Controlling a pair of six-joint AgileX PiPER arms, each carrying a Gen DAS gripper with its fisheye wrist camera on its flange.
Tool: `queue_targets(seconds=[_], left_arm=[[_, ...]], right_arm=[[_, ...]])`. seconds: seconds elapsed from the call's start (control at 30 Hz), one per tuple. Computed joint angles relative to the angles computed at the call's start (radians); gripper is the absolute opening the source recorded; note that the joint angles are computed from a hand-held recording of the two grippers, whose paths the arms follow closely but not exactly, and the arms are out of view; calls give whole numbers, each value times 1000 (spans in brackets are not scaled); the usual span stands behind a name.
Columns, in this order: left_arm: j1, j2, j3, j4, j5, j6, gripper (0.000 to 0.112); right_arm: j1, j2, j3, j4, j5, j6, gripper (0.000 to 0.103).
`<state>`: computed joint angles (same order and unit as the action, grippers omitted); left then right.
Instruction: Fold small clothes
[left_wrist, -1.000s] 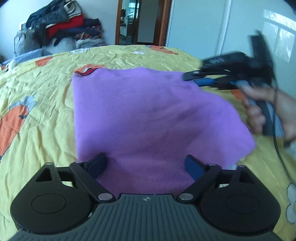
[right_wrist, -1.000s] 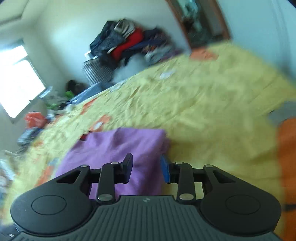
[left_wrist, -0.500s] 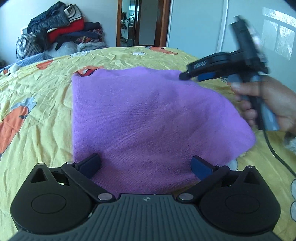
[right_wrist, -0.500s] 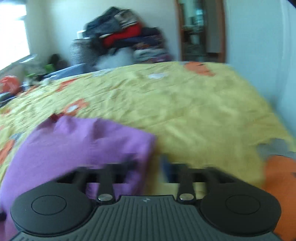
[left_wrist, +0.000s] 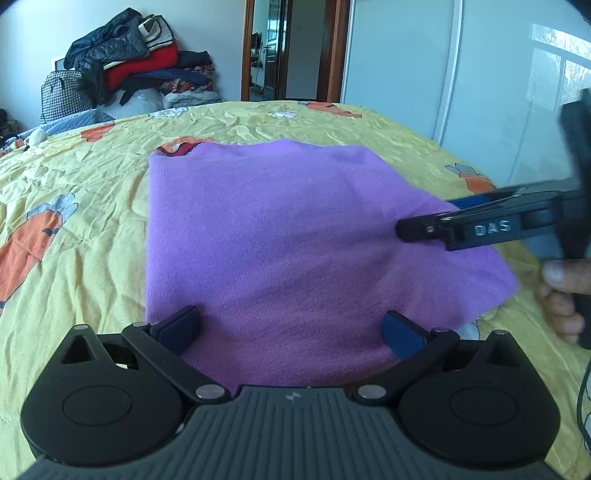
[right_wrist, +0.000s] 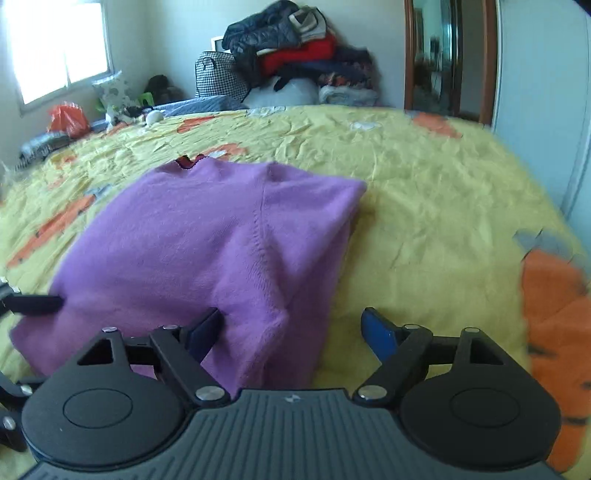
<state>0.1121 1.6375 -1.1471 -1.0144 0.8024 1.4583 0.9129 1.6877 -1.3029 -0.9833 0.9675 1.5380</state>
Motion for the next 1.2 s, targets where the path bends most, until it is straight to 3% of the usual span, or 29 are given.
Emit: queue_targets(seconds=[0.17,0.27,0.33,0.37,0.43,0.5,0.6,0.7,0.77,0.8,0.83,0.9,0.97,1.07,1.1,1.2], left_arm=[[0,-2,6,-7,-5,3,103],[-16,-16,22,3,-39,20,103],[-13,-13,18,0,-33,1,103],[-11,-11,14,-1,-30,-2,103],[-15,-22,28,-3,-44,5,103],[-11,-36,39,-4,-50,-5,103],[14,-126,108,-36,-120,-60,103],[105,-145,108,-100,-30,-44,103],[152,-99,52,-148,68,-50,103],[163,-51,-14,-146,131,-100,103],[169,6,-97,-128,206,-176,103],[167,133,-270,-94,353,-322,103],[116,214,-395,48,368,-480,103],[80,165,-337,157,222,-461,103],[94,156,-335,169,234,-471,103],[193,207,-390,93,407,-459,103]], right_arm=[[149,-21,7,-72,57,118,87],[146,0,9,-37,44,112,93],[104,21,-4,35,117,75,97],[96,-4,30,20,110,104,103],[80,-57,78,40,63,127,103],[120,-50,57,14,136,120,103],[180,-70,66,-74,124,157,103],[198,-25,8,-122,100,98,103],[173,53,-99,-100,134,-38,102],[157,91,-150,-80,150,-109,97],[142,120,-183,-68,158,-147,86],[117,126,-178,-37,112,-149,85],[89,113,-134,7,52,-157,84],[70,6,13,-6,-42,-14,84],[70,-60,88,-40,-88,77,84],[50,-209,246,-54,-165,251,84]])
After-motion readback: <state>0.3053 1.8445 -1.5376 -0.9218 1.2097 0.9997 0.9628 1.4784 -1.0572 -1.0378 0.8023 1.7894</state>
